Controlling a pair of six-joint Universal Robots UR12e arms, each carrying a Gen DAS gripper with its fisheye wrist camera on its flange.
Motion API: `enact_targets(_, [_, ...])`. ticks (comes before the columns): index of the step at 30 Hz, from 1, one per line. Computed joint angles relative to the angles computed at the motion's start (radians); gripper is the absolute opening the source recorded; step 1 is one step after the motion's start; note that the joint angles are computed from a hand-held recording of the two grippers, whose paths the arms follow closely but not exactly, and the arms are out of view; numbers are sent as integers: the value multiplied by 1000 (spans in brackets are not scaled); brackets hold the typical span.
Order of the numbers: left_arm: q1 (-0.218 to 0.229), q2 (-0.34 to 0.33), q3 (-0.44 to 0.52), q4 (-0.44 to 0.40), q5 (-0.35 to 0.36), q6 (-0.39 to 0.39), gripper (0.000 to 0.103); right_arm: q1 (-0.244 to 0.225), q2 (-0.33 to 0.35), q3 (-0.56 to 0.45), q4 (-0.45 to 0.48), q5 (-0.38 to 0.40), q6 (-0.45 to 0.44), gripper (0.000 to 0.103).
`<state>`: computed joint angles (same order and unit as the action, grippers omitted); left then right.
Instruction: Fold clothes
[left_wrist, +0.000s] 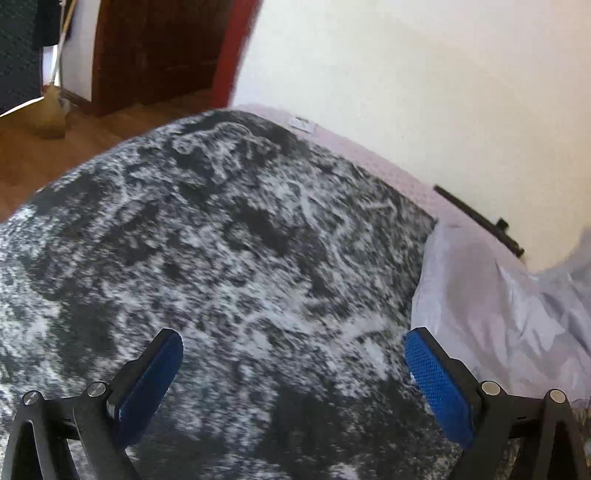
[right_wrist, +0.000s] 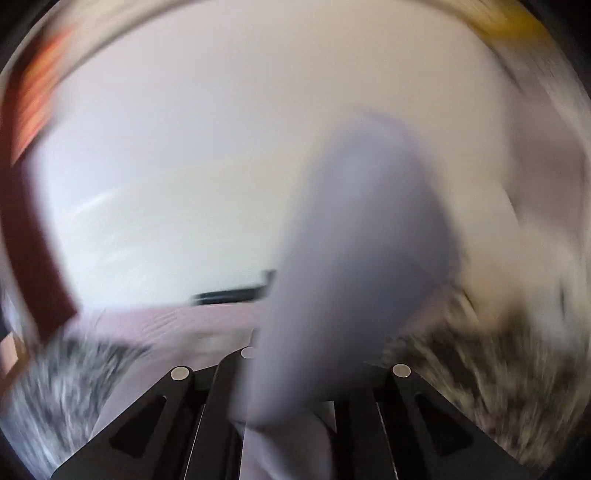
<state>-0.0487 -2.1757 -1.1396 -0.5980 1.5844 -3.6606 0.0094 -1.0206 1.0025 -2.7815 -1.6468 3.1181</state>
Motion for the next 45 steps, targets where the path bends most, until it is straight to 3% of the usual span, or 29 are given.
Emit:
enact_targets(2, [6,6,-11,7,-2,-8,100,76,-12,52,-80,-67,-209,5])
enact_targets(4, [6,4,-3,-14,-2,-2,100,138,22,35,-2,-118,-399,12])
enact_targets(6, [6,-1,9,-39,-7,11,100,176,60,22,199,-157,-483,27])
enact_targets(7, [6,-1,11,-46,-21,27,100,187,68,18,257,-200,-487,26])
enact_targets(9, [5,-2,13,-59,-54,66,100,200,74,31,246,-256,-497,27])
enact_targets(11, [-1,-4,17,-67,-49,88,100,181,61,32,292,-189,-424,38])
enact_targets(13, [-10,-7,29,-95,-18,96,100,134,8,54,424,9,-303,96])
enact_targets(14, [-15,-7,33,-106,1,93,100,121,-33,91,482,114,-254,102])
enact_targets(16, [-22,-4,30,-107,7,89,100,103,-115,181,579,322,-256,102])
enact_targets(17, [-26,-1,25,-100,8,90,100,95,-140,209,608,384,-278,102])
enact_targets(19, [-48,10,7,-63,58,122,100,80,-222,317,569,423,-305,102])
enact_targets(21, [-66,27,-20,-9,74,156,100,60,-284,401,475,391,-307,102])
enact_targets(25, [-116,71,-84,81,79,251,100,-5,-314,474,268,207,-289,102])
enact_targets(27, [-144,97,-128,133,60,297,102,-47,-284,455,246,102,-249,102])
enact_targets(30, [-192,117,-172,192,72,381,102,-115,-219,416,179,67,-193,102])
enact_targets(32, [-220,115,-178,197,101,430,102,-166,-220,434,133,24,-152,102])
enact_targets(34, [-246,110,-180,199,131,479,102,-200,-165,363,203,59,-109,102])
enact_targets(37, [-274,93,-172,194,167,540,102,-243,-79,245,326,158,53,102])
enact_targets(40, [-290,75,-156,179,200,580,102,-255,-20,181,330,155,126,102])
enact_targets(43, [-292,66,-144,145,197,576,102,-233,52,106,268,74,67,102])
enact_targets(45, [-293,59,-136,127,199,574,102,-222,107,55,249,60,28,103])
